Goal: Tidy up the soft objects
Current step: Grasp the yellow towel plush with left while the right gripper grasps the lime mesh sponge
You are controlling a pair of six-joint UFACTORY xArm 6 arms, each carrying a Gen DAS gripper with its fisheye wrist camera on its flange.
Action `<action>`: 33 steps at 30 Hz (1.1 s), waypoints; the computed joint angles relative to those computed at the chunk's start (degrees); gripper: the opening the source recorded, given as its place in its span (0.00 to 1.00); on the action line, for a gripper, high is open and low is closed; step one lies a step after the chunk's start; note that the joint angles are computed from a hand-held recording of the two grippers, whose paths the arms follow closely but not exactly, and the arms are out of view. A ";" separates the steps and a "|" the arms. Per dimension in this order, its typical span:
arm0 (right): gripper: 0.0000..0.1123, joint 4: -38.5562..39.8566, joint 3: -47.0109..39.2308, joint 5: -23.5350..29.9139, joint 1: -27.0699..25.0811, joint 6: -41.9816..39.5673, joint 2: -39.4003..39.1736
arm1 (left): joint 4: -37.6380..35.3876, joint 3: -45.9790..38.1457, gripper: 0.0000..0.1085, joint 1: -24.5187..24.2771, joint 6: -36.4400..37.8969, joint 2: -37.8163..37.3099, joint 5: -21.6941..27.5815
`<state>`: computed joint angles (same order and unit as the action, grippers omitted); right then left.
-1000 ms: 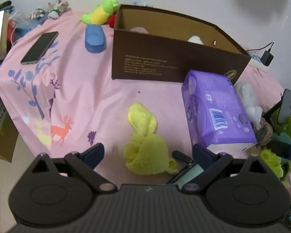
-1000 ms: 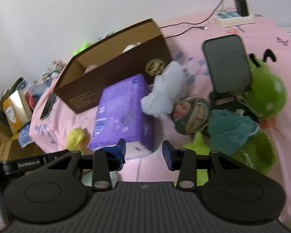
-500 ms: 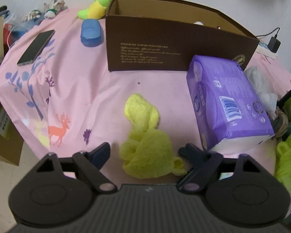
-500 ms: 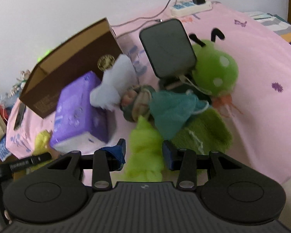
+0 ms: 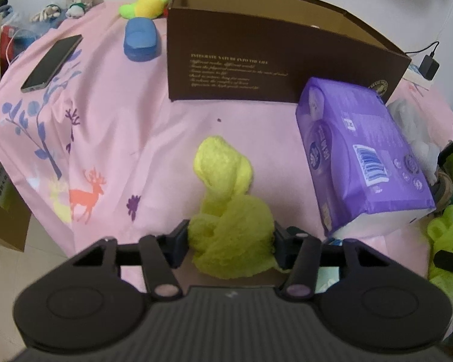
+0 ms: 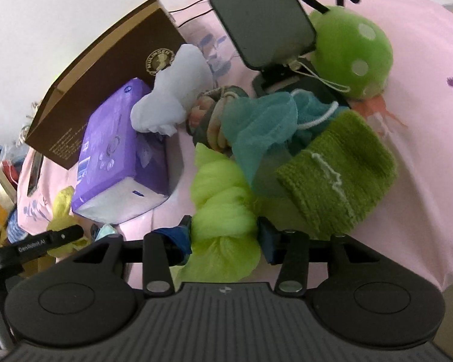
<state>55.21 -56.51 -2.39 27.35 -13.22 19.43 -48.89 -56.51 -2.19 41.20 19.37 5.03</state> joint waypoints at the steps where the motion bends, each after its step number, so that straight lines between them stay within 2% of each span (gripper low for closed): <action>1: 0.28 -1.58 0.10 -0.20 0.01 1.03 0.09 | -0.61 -0.14 0.50 0.07 0.56 -0.01 0.29; 4: 0.28 -6.42 0.48 -0.54 -0.29 4.30 0.27 | -4.53 -0.26 0.52 -0.03 4.84 -0.48 0.72; 7: 0.28 -9.19 0.45 -0.55 -0.61 5.94 0.54 | -10.25 -0.47 0.67 -0.73 10.11 -0.59 -1.37; 10: 0.28 -7.98 0.55 -0.73 -0.40 4.63 0.43 | -13.84 -1.36 0.69 -0.74 13.84 -0.45 -1.32; 12: 0.28 -5.31 0.30 -0.73 -0.15 2.33 0.41 | -10.57 -1.62 0.62 -0.52 11.48 0.14 -0.88; 13: 0.28 -4.15 0.06 -0.70 -0.04 1.32 0.50 | -7.31 -1.59 0.54 -0.26 8.78 0.43 -0.24; 15: 0.28 -1.87 -0.32 -0.77 0.23 -0.61 0.64 | -4.18 -1.75 0.51 0.22 5.22 0.86 1.42; 16: 0.28 -0.68 -0.45 -0.82 0.36 -1.63 0.67 | -5.44 -1.50 0.50 -0.27 6.32 0.89 0.31; 22: 0.28 3.16 -0.60 -1.07 0.84 -4.70 0.48 | -1.34 1.00 0.46 -1.88 4.72 0.63 -4.62; 27: 0.28 -8.14 0.94 -1.19 -0.06 5.18 0.16 | -2.11 1.64 0.43 -1.75 5.84 -0.38 -4.36; 30: 0.27 -5.26 0.47 -1.06 0.08 2.62 0.33 | -4.12 1.68 0.42 -1.64 7.50 -1.08 -4.08; 33: 0.26 -6.60 0.56 -0.68 -0.17 3.44 0.23 | -7.17 1.86 0.42 -1.64 10.55 -2.18 -3.95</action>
<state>48.61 -55.95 -3.07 27.18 -9.78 19.66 -56.07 -54.65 -3.83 51.75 17.18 1.08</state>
